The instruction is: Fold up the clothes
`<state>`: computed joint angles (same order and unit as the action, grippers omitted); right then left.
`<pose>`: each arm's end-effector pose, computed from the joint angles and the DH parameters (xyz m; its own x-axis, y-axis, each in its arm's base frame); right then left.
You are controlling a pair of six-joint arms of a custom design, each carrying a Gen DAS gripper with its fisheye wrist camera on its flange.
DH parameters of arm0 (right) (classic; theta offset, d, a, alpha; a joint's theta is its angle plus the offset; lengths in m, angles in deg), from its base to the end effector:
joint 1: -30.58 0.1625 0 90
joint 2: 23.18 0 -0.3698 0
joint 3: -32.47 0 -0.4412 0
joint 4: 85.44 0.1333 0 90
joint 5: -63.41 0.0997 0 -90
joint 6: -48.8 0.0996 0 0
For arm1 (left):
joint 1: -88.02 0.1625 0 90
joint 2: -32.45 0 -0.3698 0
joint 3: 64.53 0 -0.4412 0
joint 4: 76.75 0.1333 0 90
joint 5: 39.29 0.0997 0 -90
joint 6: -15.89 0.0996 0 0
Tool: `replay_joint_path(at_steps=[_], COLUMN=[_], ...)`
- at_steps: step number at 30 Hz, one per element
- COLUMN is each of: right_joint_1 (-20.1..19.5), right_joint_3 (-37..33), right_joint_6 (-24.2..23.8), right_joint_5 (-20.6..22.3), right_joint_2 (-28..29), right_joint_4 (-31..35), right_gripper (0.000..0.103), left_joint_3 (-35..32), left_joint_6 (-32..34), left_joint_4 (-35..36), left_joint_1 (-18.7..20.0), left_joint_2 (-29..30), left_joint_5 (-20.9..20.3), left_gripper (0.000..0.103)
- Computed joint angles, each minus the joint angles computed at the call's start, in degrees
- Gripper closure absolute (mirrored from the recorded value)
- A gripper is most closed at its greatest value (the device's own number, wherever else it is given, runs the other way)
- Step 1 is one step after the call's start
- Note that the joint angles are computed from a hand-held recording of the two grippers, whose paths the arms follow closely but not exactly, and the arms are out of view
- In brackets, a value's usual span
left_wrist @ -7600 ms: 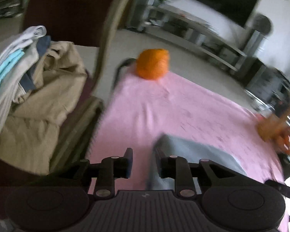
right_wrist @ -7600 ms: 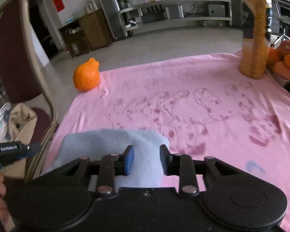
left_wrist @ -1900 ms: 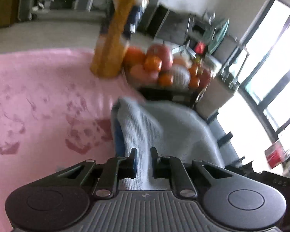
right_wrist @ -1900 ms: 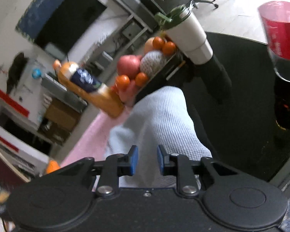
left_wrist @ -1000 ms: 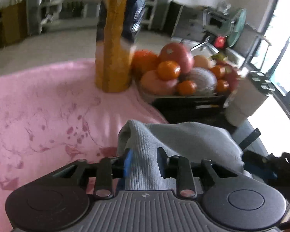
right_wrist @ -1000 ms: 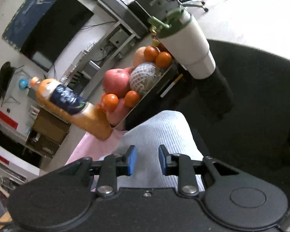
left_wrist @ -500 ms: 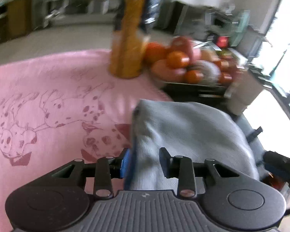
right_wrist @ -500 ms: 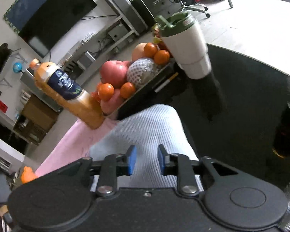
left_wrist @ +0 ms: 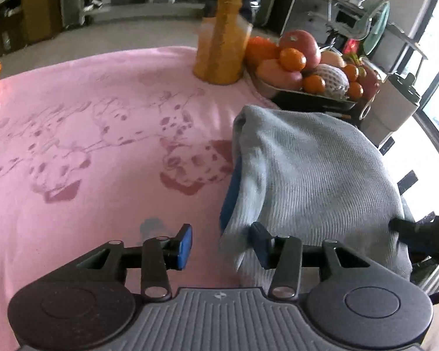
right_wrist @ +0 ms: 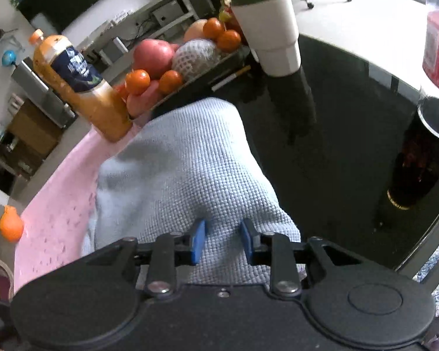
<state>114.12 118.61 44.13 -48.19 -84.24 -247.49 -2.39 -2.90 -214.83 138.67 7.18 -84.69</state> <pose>0.0157 -0.7206 0.3088 -0.8969 0.3156 0.3099 0.0038 0.7061 -0.7081 -0.3494 -0.7467 0.0055 -0.8035 0.0831 -0.5894 0.3836 0.8295 -0.4059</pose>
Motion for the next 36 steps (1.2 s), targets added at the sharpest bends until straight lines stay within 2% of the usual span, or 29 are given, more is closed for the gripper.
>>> replay_joint_path(at_steps=[1,2,3,5,7,8,10,12,14,17,19,22,24,29,32,36], right_joint_1=[0.3,0.6,0.7,1.2,1.8,2.5,5.5,8.7,12.1,15.8,18.0,20.9,22.5,25.2,25.8,26.2], right_joint_3=[0.9,2.4,4.5,10.4,15.8,17.4,18.2,18.0,17.7,17.6,17.7,18.5,19.2,19.8,20.1,21.4], right_joint_6=[0.5,1.1,2.2,6.4,10.3,10.9,9.5,6.8,3.4,1.5,1.1,-2.6,-3.5,0.0,2.7,5.5], right_joint_5=[0.5,2.0,3.8,6.7,8.5,7.9,2.6,-4.0,-10.9,-18.7,-23.6,-29.2,-30.9,-31.5,-30.3,-29.1], right_joint_2=[-0.6,-1.6,-2.8,-6.3,-9.6,-10.8,-12.1,-12.2,-11.9,-12.2,-12.3,-12.1,-12.9,-16.3,-18.4,-20.8], right_joint_4=[-1.6,-3.7,-6.2,-11.6,-15.5,-15.7,-13.7,-14.0,-15.2,-13.0,-11.8,-13.3,-12.5,-4.3,0.0,0.4], right_gripper=[0.071,0.064,0.047,0.027,0.025,0.022,0.014,0.0,0.0,0.0,0.0,0.0,0.0,0.0,0.0,0.0], left_joint_3=[0.8,1.6,3.8,8.2,12.1,13.9,16.7,18.6,20.7,23.5,25.3,26.9,27.7,28.7,29.6,30.5], left_joint_6=[-0.8,-1.5,-1.3,-0.6,0.3,0.7,1.6,2.7,2.3,2.0,2.1,1.2,0.2,-3.3,-4.0,-3.5], left_joint_4=[2.0,4.0,3.9,2.7,1.3,0.6,0.7,1.5,2.7,3.2,1.8,2.0,2.6,6.0,6.6,6.0], left_joint_1=[-0.5,-1.0,-1.8,-3.4,-5.0,-5.9,-7.6,-9.0,-10.3,-11.7,-12.5,-13.9,-14.4,-15.2,-16.2,-17.0], left_joint_2=[-1.1,-2.2,-3.8,-6.9,-9.8,-11.3,-13.5,-15.2,-17.3,-20.4,-22.1,-23.8,-25.2,-28.3,-29.4,-30.3], left_joint_5=[0.0,0.1,0.7,2.3,3.3,3.8,5.6,7.3,7.4,5.8,5.3,5.9,5.3,2.6,2.9,2.9], left_gripper=[0.056,0.055,0.052,0.042,0.033,0.028,0.02,0.012,0.009,0.004,0.003,0.001,0.001,0.001,0.001,0.001])
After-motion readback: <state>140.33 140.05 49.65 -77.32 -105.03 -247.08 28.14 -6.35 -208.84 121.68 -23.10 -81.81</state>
